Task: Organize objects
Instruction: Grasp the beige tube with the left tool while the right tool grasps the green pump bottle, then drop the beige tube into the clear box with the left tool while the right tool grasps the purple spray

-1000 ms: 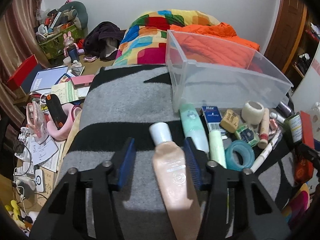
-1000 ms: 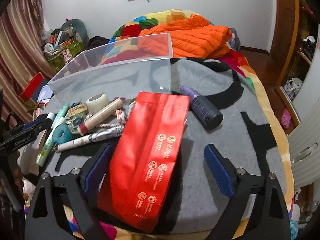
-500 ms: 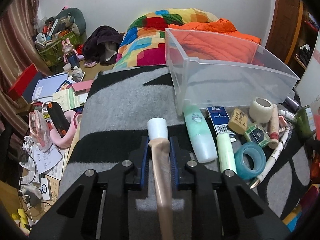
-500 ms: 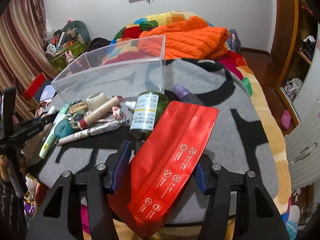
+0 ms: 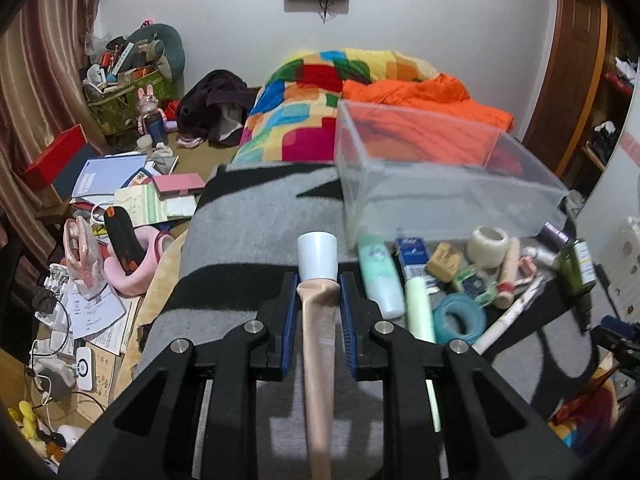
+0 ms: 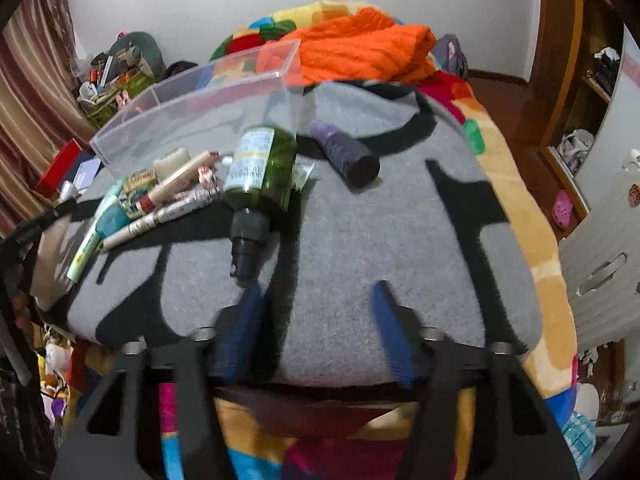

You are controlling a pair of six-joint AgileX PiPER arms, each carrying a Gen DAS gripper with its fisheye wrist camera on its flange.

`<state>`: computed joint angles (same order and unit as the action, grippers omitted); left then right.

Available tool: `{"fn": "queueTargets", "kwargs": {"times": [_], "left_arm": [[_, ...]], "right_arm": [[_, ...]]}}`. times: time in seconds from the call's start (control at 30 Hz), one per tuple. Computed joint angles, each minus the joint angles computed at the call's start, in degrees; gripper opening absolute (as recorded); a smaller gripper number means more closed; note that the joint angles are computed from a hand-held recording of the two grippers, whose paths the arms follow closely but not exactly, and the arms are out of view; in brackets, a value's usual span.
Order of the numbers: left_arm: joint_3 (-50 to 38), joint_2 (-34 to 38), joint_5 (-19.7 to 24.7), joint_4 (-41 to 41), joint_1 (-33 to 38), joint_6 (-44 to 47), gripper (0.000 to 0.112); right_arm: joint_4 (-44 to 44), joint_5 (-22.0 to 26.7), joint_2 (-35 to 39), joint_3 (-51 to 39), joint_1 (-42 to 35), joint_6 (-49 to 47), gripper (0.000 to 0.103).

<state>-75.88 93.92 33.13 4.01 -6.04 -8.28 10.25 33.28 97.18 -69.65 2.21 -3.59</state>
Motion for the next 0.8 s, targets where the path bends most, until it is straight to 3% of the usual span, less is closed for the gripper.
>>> {"fn": "queueTargets", "kwargs": {"times": [0.27,0.4,0.8], "left_arm": [[-1.8,-3.3,-0.6,-3.3,-1.9,1.9,0.02],[-4.6,-2.7,-0.1,-3.1,-3.1,1.4,0.02],[-17.1,5.9,4.9,-2.5,-5.6,0.3,0.019]], "right_arm": [[9.0,1.0,-0.4,-3.3,-4.6,-10.2,0.041],[1.7,0.3,4.4,-10.4,-3.5,-7.3,0.041],[5.2,11.6,20.9,-31.1,-4.4,-14.8,0.039]]}}
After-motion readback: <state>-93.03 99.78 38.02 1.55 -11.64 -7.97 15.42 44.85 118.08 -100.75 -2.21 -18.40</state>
